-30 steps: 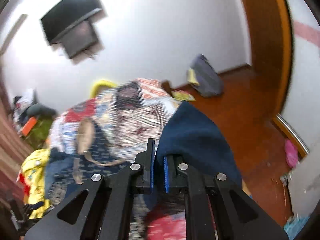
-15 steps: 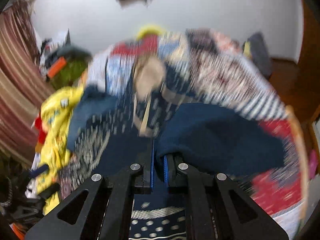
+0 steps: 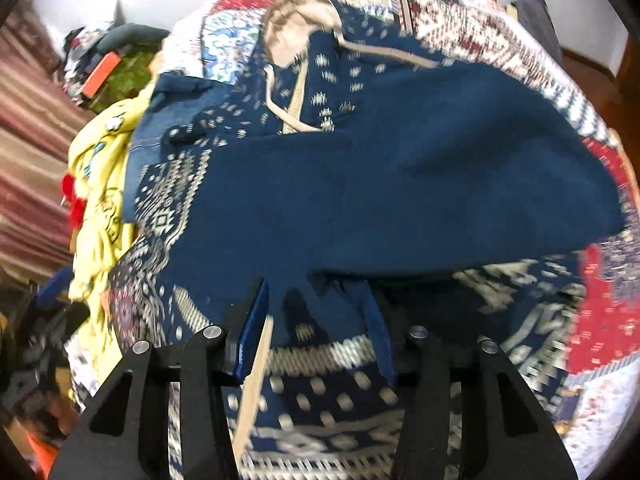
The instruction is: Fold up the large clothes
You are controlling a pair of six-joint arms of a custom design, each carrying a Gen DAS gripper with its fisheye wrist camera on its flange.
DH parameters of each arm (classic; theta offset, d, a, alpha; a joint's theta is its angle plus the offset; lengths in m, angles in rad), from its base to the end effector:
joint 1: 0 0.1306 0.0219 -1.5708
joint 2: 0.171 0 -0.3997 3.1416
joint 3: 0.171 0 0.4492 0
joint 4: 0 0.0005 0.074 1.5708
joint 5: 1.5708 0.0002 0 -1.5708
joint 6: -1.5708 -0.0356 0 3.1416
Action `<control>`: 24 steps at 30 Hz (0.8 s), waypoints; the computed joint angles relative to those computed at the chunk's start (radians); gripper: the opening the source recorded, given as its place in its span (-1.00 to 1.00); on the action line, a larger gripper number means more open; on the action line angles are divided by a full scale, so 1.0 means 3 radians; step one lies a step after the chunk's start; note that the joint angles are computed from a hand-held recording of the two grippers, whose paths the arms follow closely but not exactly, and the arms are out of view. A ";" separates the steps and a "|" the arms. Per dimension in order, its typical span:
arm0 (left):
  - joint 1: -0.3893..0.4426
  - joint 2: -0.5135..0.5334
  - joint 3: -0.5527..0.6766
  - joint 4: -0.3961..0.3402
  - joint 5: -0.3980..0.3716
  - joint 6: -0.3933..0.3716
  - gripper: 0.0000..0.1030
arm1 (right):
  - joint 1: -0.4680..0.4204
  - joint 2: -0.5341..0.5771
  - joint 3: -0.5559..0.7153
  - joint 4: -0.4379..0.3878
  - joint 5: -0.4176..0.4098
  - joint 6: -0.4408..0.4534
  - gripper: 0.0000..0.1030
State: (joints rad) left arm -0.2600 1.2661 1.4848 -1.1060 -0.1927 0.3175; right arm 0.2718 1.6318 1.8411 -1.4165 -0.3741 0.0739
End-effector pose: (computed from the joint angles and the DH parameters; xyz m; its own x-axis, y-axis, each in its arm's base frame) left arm 0.4614 -0.1162 0.5396 -0.7541 -0.1164 -0.6463 -0.1052 0.9929 -0.0561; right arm 0.5661 0.1707 0.5127 -0.8702 -0.3138 -0.3799 -0.4405 0.8409 0.3143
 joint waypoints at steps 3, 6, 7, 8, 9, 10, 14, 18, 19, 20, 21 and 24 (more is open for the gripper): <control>-0.0116 0.0101 0.0198 -0.0004 -0.0005 -0.0046 0.51 | -0.0128 -0.0217 -0.0126 0.0063 -0.0005 0.0153 -0.14; -0.0263 0.0245 0.0435 -0.0006 -0.0072 -0.0145 0.51 | -0.0292 -0.0396 -0.0193 0.0185 0.0054 0.0264 -0.14; -0.0318 0.0307 0.0531 -0.0006 -0.0080 -0.0185 0.51 | -0.0353 -0.0447 -0.0209 0.0235 0.0069 0.0291 -0.14; -0.0365 0.0367 0.0618 -0.0004 -0.0077 -0.0221 0.51 | -0.0436 -0.0510 -0.0230 0.0311 0.0098 0.0318 -0.14; -0.0411 0.0431 0.0707 0.0003 -0.0063 -0.0253 0.52 | -0.0484 -0.0551 -0.0240 0.0370 0.0140 0.0324 -0.13; -0.0463 0.0519 0.0823 0.0007 -0.0029 -0.0286 0.52 | -0.0543 -0.0596 -0.0258 0.0439 0.0178 0.0336 -0.11; -0.0630 0.0939 0.1304 -0.0071 0.0085 -0.0427 0.59 | -0.0773 -0.0781 -0.0398 0.0823 0.0349 0.0318 0.19; -0.0758 0.1441 0.1824 -0.0292 0.0233 -0.0539 0.59 | -0.0946 -0.0837 -0.0507 0.1060 0.0578 0.0332 0.24; -0.0786 0.1589 0.1982 -0.0370 0.0278 -0.0572 0.59 | -0.0971 -0.0833 -0.0529 0.1085 0.0624 0.0335 0.24; -0.0810 0.1715 0.2111 -0.0429 0.0318 -0.0607 0.59 | -0.1002 -0.0830 -0.0559 0.1102 0.0660 0.0344 0.24; -0.0836 0.1874 0.2278 -0.0510 0.0369 -0.0658 0.59 | -0.1021 -0.0821 -0.0582 0.1108 0.0688 0.0351 0.24; -0.0912 0.2279 0.2705 -0.0706 0.0293 -0.0676 0.59 | -0.1072 -0.0786 -0.0630 0.1071 0.0709 0.0371 0.24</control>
State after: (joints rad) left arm -0.5338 1.9498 2.2963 -1.3180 -0.1050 0.1147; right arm -0.0498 1.3959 1.6521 -1.0950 -0.1615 0.1852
